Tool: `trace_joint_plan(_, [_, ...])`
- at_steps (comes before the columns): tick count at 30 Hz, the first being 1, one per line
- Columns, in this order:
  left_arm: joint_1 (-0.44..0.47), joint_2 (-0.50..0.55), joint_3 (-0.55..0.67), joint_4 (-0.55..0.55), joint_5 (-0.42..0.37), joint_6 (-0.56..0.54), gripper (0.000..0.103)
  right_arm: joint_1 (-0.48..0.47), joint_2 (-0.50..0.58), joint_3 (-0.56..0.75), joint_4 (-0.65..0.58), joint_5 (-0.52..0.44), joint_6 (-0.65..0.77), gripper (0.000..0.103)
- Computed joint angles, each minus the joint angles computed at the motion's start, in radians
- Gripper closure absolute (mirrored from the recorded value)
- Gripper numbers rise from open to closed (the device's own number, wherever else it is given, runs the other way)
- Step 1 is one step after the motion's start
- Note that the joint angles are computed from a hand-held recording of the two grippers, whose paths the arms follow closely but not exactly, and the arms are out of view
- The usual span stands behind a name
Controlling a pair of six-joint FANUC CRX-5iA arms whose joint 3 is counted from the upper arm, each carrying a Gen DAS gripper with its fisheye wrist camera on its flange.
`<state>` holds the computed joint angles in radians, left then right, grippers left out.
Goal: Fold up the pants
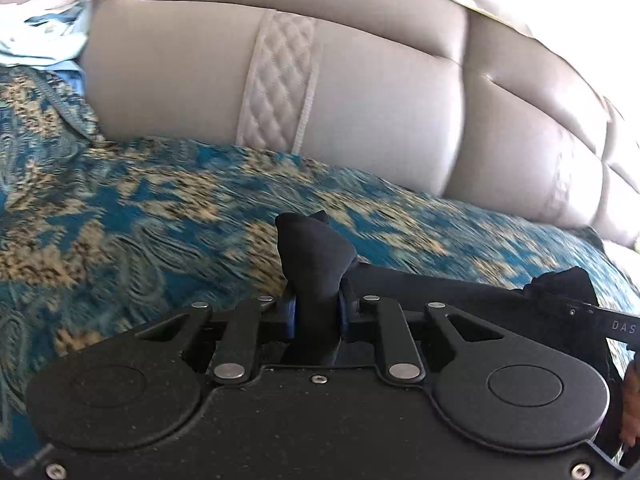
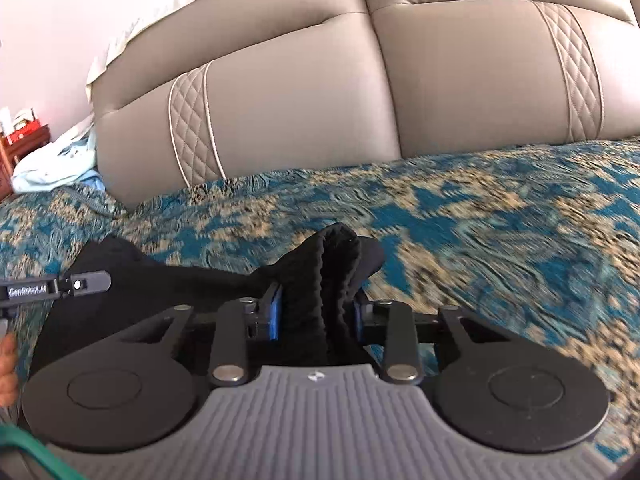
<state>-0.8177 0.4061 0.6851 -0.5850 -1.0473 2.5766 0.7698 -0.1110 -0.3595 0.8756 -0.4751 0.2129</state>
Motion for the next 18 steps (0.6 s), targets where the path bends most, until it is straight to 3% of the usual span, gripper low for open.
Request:
trace_joint_plan(5, [0.02,0.057,0.13,-0.072,-0.108,-0.061,0.084,-0.011,0.117,0.126,0.041,0.019,-0.066,0.072])
trace_joint_plan(9, [0.068,0.112,0.232,-0.077,-0.139,-0.095,0.085,-0.017,0.219,0.235,0.089,0.012,-0.109,0.073])
trace_joint_plan(14, [0.125,0.215,0.377,-0.05,-0.182,-0.147,0.084,-0.017,0.326,0.37,0.079,-0.027,-0.036,0.073])
trace_joint_plan(18, [0.152,0.295,0.461,-0.013,-0.222,-0.207,0.084,-0.013,0.391,0.467,-0.025,-0.085,0.066,0.073])
